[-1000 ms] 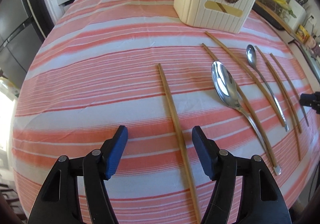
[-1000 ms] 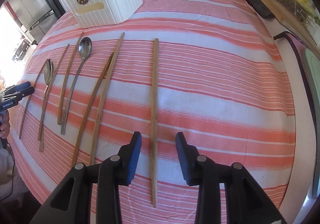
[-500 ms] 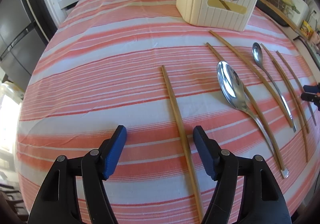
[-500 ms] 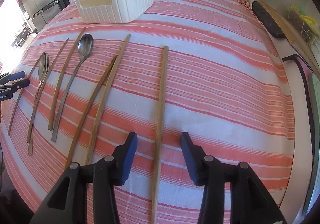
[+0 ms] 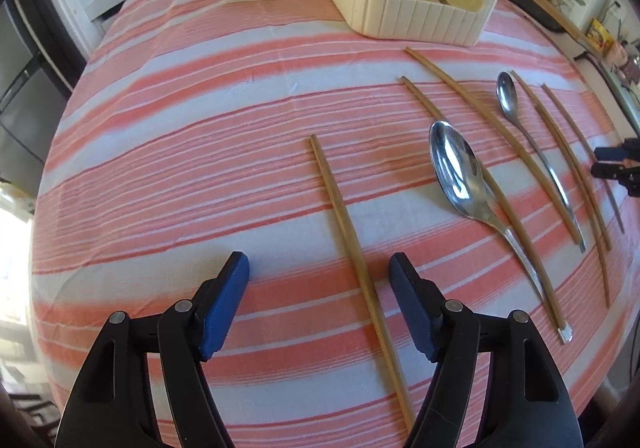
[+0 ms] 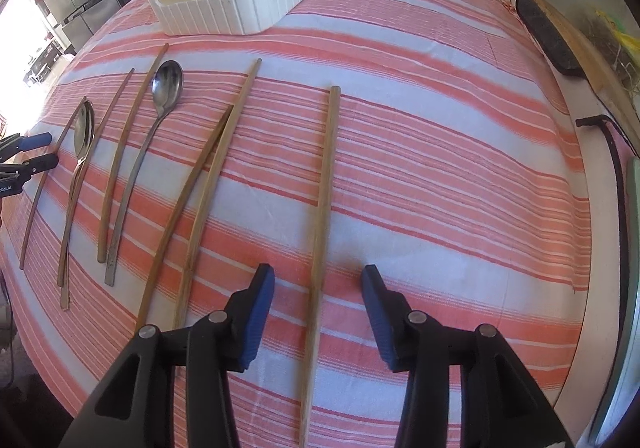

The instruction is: Organize utensils

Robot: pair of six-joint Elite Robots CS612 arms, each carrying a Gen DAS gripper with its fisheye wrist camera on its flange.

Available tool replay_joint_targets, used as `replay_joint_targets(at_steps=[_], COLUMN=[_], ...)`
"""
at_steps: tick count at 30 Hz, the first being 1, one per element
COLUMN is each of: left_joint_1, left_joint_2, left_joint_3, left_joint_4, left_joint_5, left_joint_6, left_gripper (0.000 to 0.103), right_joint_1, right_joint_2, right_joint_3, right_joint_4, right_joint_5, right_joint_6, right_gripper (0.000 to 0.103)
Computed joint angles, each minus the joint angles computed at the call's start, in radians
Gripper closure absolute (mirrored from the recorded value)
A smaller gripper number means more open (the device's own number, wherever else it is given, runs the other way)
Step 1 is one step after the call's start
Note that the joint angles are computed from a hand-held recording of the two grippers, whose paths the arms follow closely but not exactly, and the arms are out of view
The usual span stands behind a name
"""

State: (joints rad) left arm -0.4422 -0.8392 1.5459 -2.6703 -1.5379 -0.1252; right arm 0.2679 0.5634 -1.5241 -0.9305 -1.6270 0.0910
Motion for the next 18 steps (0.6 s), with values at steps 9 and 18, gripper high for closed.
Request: replay_joint_targets(at_steps=[9,18], left_joint_1=[-0.01,0.005], left_joint_2=[0.046,-0.035], left_joint_3=[-0.094,0.044], left_joint_4=[0.037,-0.324], left_joint_5=[0.041,-0.022], left_joint_6=[0.019,-0.053], left_gripper=[0.095,0.099], right_joint_1=[-0.007,-0.006], right_joint_2=[-0.086,-0.018], right_joint_3=[0.215,0.056], right_joint_4=[-0.149,-0.351], right_joint_5=[-0.024,0.007], right_joint_6=[0.024,0.052], right_gripper=[0.076,0.095])
